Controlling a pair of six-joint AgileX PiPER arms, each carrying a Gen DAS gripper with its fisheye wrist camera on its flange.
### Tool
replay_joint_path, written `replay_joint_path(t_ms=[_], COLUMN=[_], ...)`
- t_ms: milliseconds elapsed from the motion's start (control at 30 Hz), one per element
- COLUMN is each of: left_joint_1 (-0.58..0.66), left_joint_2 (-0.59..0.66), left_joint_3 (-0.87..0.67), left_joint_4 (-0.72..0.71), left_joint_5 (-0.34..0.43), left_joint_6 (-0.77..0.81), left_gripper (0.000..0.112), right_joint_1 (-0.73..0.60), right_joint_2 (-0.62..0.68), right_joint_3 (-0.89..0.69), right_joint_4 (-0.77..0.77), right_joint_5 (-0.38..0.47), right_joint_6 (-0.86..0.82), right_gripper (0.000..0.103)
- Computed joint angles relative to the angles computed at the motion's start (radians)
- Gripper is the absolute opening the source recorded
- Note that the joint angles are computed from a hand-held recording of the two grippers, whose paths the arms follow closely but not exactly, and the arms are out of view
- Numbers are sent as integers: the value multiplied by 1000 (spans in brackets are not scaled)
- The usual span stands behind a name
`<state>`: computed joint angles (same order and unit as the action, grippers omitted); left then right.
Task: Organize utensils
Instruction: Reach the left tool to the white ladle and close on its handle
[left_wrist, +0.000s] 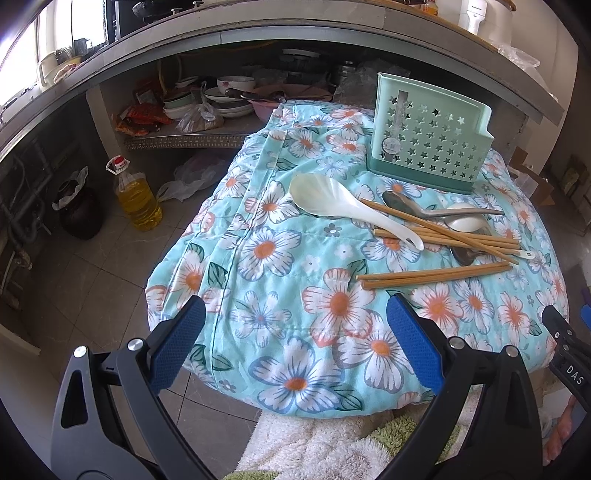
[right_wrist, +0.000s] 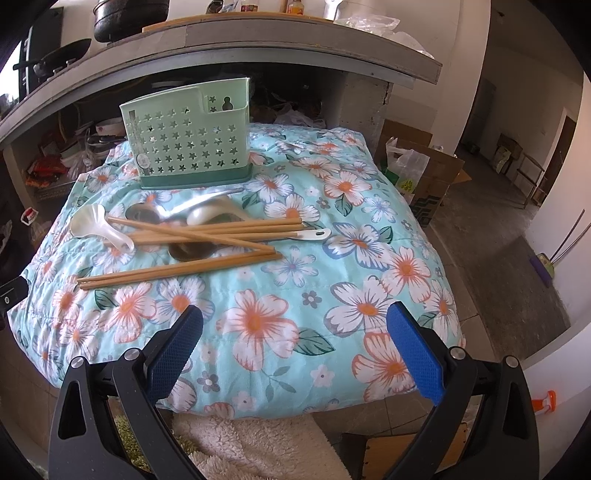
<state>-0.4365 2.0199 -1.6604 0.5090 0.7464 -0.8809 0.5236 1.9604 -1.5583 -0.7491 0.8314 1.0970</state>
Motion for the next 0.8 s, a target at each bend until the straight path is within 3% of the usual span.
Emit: replay_joint_path(t_ms=[233, 333, 567, 667, 800], left_joint_1=[54, 96, 163, 184, 206], left_joint_2=[40, 67, 83, 95, 171], left_joint_3=[-14, -42, -38, -48, -180], left_joint_4=[-67, -181, -336, -405, -479], left_joint_5=[-53, -78, -231, -306, -264], left_joint_6=[74, 165, 282, 336, 413], left_gripper=[95, 95, 95, 95, 95], right_joint_1=[25, 27, 7, 3, -7], right_joint_2=[50, 87, 131, 154, 183], right_joint_3=[-23, -59, -88, -111, -141], right_joint_4=[-15, 29, 129, 149, 200], right_joint_5=[-66, -97, -232, -249, -260], right_joint_6=[-63, -132, -253, -288, -344], right_gripper=[97, 97, 97, 97, 97])
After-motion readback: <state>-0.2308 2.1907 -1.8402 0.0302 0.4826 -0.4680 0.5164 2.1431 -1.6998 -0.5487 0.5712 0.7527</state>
